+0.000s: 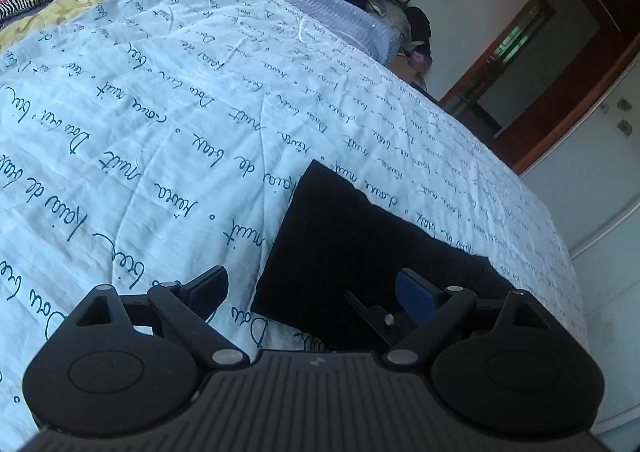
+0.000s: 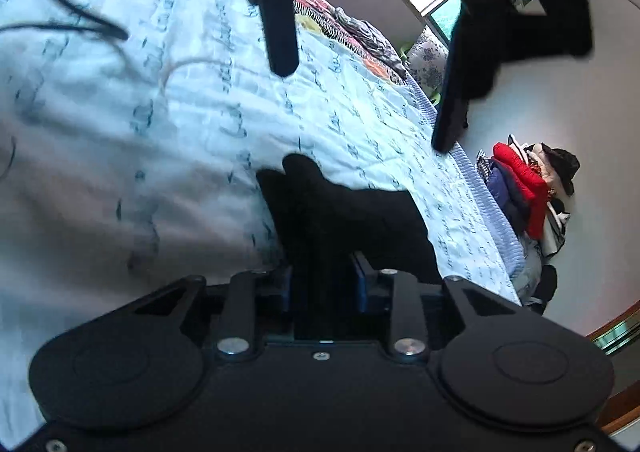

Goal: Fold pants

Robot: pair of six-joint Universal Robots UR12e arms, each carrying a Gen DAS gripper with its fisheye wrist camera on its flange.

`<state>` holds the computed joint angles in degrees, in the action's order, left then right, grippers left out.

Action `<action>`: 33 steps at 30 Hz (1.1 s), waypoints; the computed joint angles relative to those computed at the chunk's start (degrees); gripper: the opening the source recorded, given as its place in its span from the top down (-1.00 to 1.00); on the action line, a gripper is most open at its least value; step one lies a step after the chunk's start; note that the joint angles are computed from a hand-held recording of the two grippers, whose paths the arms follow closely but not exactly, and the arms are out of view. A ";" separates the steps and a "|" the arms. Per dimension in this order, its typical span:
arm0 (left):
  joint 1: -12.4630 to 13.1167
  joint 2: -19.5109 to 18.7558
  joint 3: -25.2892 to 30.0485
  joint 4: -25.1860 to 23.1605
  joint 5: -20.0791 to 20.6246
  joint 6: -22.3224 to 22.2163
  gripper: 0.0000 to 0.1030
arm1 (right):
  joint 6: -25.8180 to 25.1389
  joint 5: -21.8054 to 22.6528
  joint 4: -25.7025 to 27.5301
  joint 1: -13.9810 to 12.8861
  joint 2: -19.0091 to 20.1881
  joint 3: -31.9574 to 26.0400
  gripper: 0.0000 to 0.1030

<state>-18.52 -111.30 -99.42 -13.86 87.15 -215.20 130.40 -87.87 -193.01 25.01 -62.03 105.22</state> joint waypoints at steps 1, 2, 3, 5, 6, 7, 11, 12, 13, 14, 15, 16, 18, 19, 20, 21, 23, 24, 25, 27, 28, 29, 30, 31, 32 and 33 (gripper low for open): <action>0.15 -0.07 0.03 -0.26 -0.33 -0.39 -0.79 | 0.80 0.22 0.49 -0.01 0.10 -0.32 0.43; 0.36 -0.10 0.00 -0.36 -0.86 -0.98 -0.79 | 1.86 0.57 1.03 -0.17 0.11 -0.56 0.55; 0.64 -0.10 -0.12 -0.23 -1.61 -1.72 -0.79 | 3.54 1.55 1.28 -0.53 -0.02 -0.62 0.67; 1.40 -0.14 -0.63 1.10 -4.05 -3.38 -0.79 | 7.10 3.51 1.07 -1.51 -0.69 -0.30 0.86; 1.97 -0.24 -0.88 1.94 -6.12 -4.54 -0.79 | 9.53 4.00 -0.74 -2.00 -0.91 0.06 0.86; 2.45 -0.41 -0.97 2.42 -8.04 -5.72 -0.79 | 12.05 4.61 -1.71 -2.44 -1.13 0.23 0.87; 4.31 -2.28 -0.27 5.15 -16.82 -10.09 -0.79 | 18.42 8.03 -4.52 -4.06 -1.89 1.20 0.87; 4.57 -2.98 0.11 5.99 -18.34 -11.05 -0.79 | 19.74 9.11 -4.20 -4.38 -2.21 1.41 0.87; 4.78 -3.74 0.68 6.28 -19.39 -12.31 -0.79 | 20.23 9.70 -4.44 -4.57 -2.27 1.58 0.87; 4.89 -4.40 1.42 5.70 -19.95 -13.57 -0.79 | 20.25 9.49 -4.86 -4.50 -2.24 1.56 0.87; 4.98 -5.15 2.27 5.44 -20.45 -14.43 -0.79 | 20.11 9.64 -4.94 -4.51 -2.36 1.77 0.87; 5.04 -5.95 3.21 5.27 -20.99 -14.60 -0.79 | 20.30 9.72 -5.06 -4.52 -2.39 1.91 0.87; 4.67 -7.18 5.85 1.64 -20.05 -12.91 -0.78 | 20.42 9.93 -4.92 -4.53 -2.31 1.87 0.87; 4.42 -7.63 7.01 -0.13 -19.29 -11.40 -0.75 | 20.15 9.97 -4.77 -4.53 -2.21 1.75 0.87; 4.01 -8.04 8.34 -2.36 -17.63 -9.62 -0.66 | 19.91 10.13 -4.38 -4.64 -2.09 1.50 0.87; 3.55 -8.40 9.57 -4.42 -15.68 -7.88 -0.43 | 19.73 10.08 -4.44 -4.59 -2.05 1.52 0.87; 3.03 -9.12 11.68 -8.18 -13.83 -3.73 0.08 | 19.37 9.95 -4.46 -4.53 -1.99 1.61 0.87; 2.66 -9.42 12.65 -10.22 -12.04 -1.94 0.21 | 19.54 10.06 -4.12 -4.57 -2.04 1.54 0.87; 2.47 -9.63 13.20 -11.47 -11.08 -0.85 0.28 | 19.82 9.99 -3.86 -4.59 -2.04 1.48 0.87; 2.23 -9.63 13.15 -11.64 -9.66 0.72 0.48 | 20.02 9.78 -3.17 -4.50 -2.16 1.43 0.87; 2.04 -9.52 12.97 -11.26 -8.89 1.70 0.55 | 20.24 9.07 -3.22 -4.36 -2.18 1.51 0.87; 1.82 -9.32 12.69 -10.80 -8.02 2.42 0.58 | 20.33 9.12 -2.91 -4.36 -2.27 1.59 0.87; 1.48 -9.12 12.47 -10.33 -6.87 2.77 0.60 | 20.47 9.21 -2.58 -4.33 -2.39 1.69 0.87; 1.03 -8.98 12.57 -10.48 -5.43 3.76 0.61 | 20.54 9.11 -2.88 -4.30 -2.39 1.80 0.87; 0.31 -8.87 12.89 -10.67 -3.18 5.21 0.64 | 20.60 9.06 -2.92 -4.29 -2.48 1.94 0.87; -0.28 -8.60 12.91 -10.26 -1.62 6.16 0.67 | 20.81 9.19 -2.72 -4.32 -2.60 2.01 0.87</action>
